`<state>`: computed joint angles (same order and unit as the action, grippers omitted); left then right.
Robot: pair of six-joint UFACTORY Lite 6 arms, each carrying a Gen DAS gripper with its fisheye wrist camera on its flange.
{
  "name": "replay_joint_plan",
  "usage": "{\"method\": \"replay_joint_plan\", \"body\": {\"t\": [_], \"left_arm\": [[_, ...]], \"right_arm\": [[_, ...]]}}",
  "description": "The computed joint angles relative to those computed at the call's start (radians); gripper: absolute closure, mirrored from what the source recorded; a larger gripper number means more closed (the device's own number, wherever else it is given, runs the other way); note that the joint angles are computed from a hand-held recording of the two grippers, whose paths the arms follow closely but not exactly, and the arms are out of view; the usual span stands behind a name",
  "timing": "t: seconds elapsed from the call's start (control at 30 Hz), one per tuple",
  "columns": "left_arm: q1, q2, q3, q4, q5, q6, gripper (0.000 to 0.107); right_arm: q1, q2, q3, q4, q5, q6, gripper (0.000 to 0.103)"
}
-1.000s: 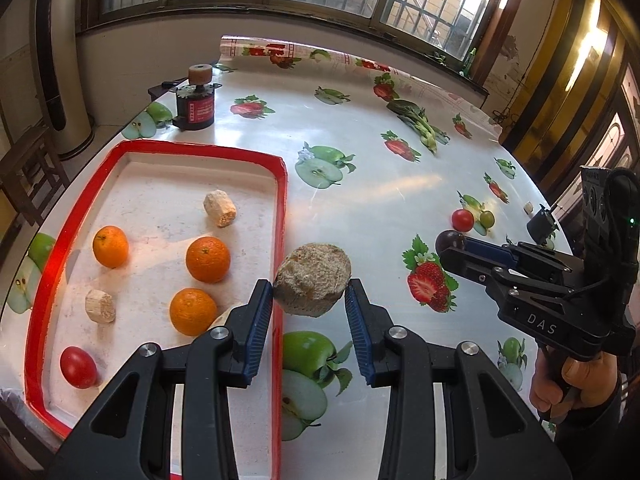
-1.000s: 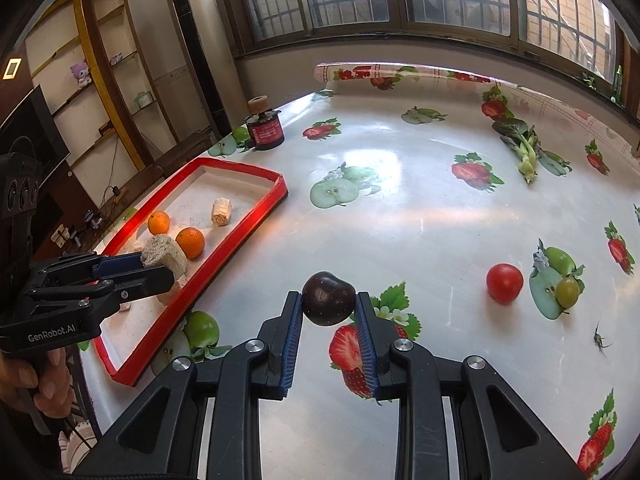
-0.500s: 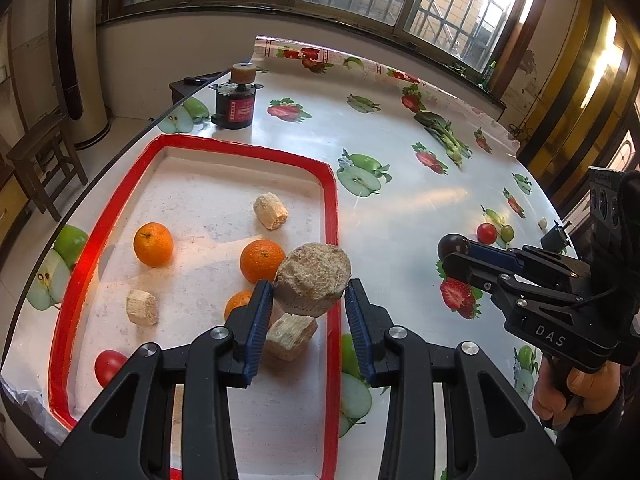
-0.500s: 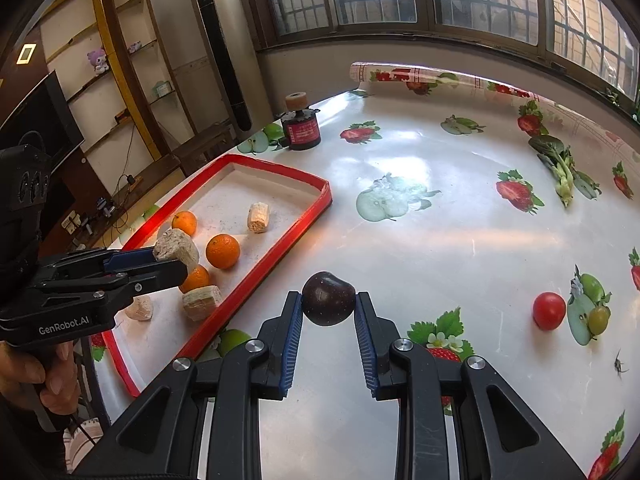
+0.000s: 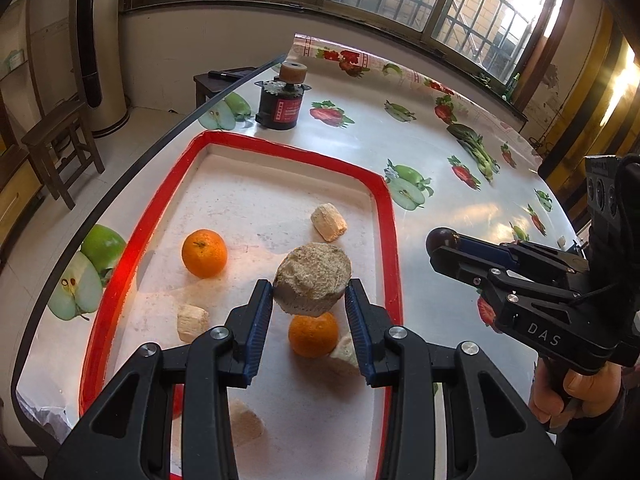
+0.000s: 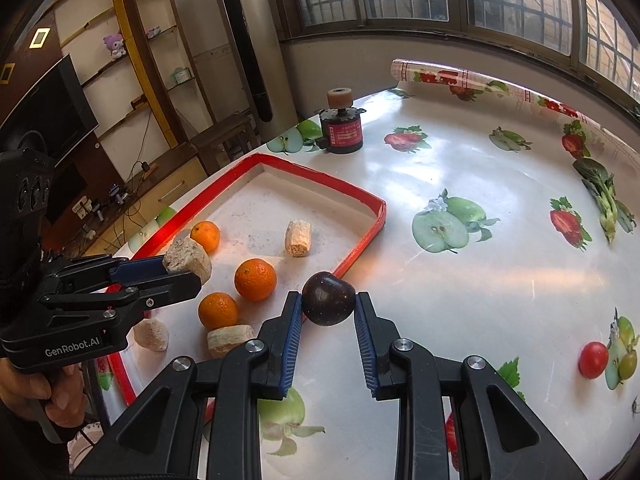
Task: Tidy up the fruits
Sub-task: 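Carry the bun and plum into the tray and open both grippers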
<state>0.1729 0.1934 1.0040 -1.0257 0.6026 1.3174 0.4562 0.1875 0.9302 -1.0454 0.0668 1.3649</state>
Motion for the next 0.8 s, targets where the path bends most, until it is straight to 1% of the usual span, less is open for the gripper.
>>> {"method": "replay_joint_plan", "body": {"t": [0.1, 0.33, 0.5, 0.6, 0.8], "left_arm": [[0.008, 0.049, 0.060, 0.013, -0.003, -0.019, 0.072], [-0.002, 0.210, 0.249, 0.092, -0.021, -0.126, 0.072], [-0.029, 0.339, 0.395, 0.162, -0.034, -0.234, 0.072], [-0.050, 0.406, 0.472, 0.209, -0.045, -0.304, 0.072], [-0.080, 0.507, 0.589, 0.298, -0.060, -0.419, 0.072]], "right_arm": [[-0.006, 0.073, 0.085, 0.274, -0.002, -0.277, 0.076], [-0.019, 0.270, 0.325, 0.724, 0.036, -0.742, 0.076], [-0.040, 0.420, 0.506, 0.909, 0.085, -0.931, 0.076], [-0.054, 0.497, 0.599, 0.991, 0.114, -1.018, 0.076], [-0.076, 0.594, 0.703, 1.100, 0.142, -1.135, 0.076]]}}
